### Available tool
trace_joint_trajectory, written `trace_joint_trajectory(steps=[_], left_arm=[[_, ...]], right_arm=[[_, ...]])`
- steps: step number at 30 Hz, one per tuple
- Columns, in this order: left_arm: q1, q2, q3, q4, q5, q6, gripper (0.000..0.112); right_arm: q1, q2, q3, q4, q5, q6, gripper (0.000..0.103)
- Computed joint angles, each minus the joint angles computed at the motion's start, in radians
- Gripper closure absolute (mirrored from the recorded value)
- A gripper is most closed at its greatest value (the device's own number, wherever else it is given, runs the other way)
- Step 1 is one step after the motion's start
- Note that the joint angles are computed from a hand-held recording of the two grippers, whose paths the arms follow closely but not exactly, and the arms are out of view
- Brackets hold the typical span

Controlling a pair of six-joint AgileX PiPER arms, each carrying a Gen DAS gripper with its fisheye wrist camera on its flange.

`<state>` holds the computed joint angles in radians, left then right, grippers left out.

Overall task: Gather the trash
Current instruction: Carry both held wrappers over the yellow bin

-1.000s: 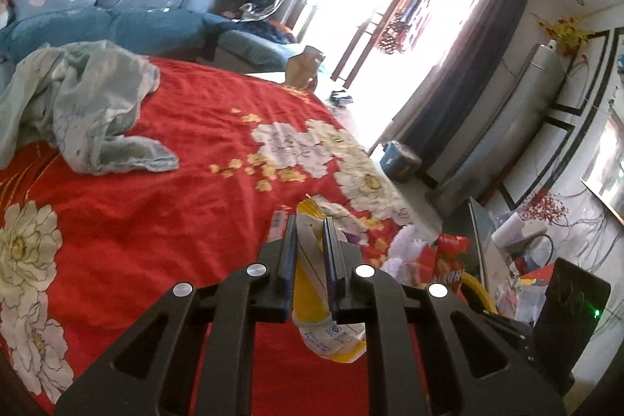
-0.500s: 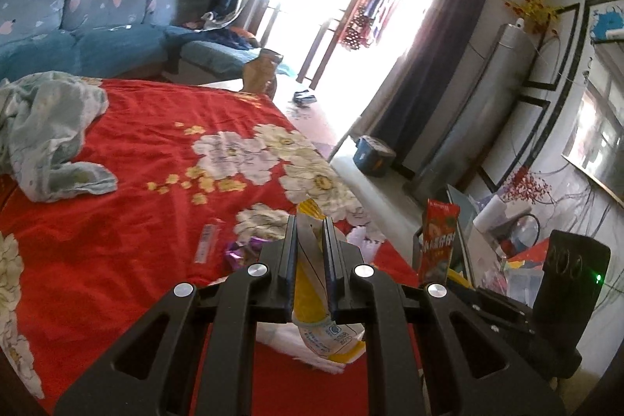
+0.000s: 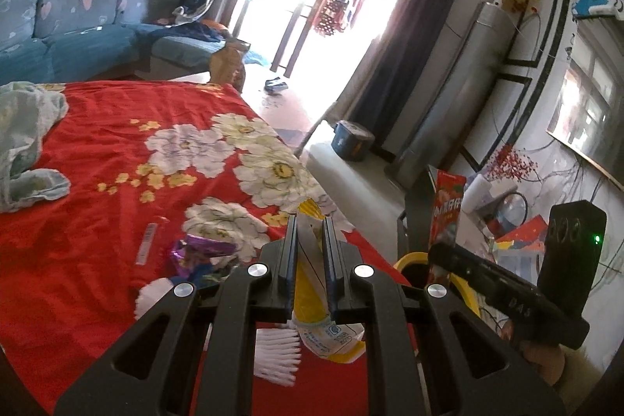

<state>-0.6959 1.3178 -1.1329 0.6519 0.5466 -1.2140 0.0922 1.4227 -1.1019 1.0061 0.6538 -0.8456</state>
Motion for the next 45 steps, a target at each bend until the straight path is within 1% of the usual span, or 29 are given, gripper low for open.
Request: trace_joint_trajectory(steps=[10,18,22,29,36,45], left_arm=[[-0.046,0.104,-0.086,-0.034,-0.014,0.058,0.101],[-0.081,0.194,-0.166,-0.062,-0.028,0.105,0.101],[-0.107,0.241,-0.206,-0.057,-0.032,0.104,0.101],[-0.136,0.317,-0.273,-0.090,-0.042,0.140,0.101],[-0.169,0.410,-0.366,-0.134,-0.042,0.190,0.101],[-0.194,0.515,-0.471,-0.204,-0.045,0.262,0.101]], right_arm=[[-0.142,0.020,-0.005,0.009,0.009,-0.014,0.092],[-0.212,0.028,-0.001,0.005,-0.005,-0.008,0.092],[-0.244,0.035,0.007,0.010,-0.016,-0.015,0.092],[-0.309,0.057,0.019,0.014,-0.015,-0.024,0.092],[-0.358,0.072,0.031,0.009,-0.023,-0.017,0.092],[-0.413,0.124,0.019,-0.015,-0.015,0.017,0.092]])
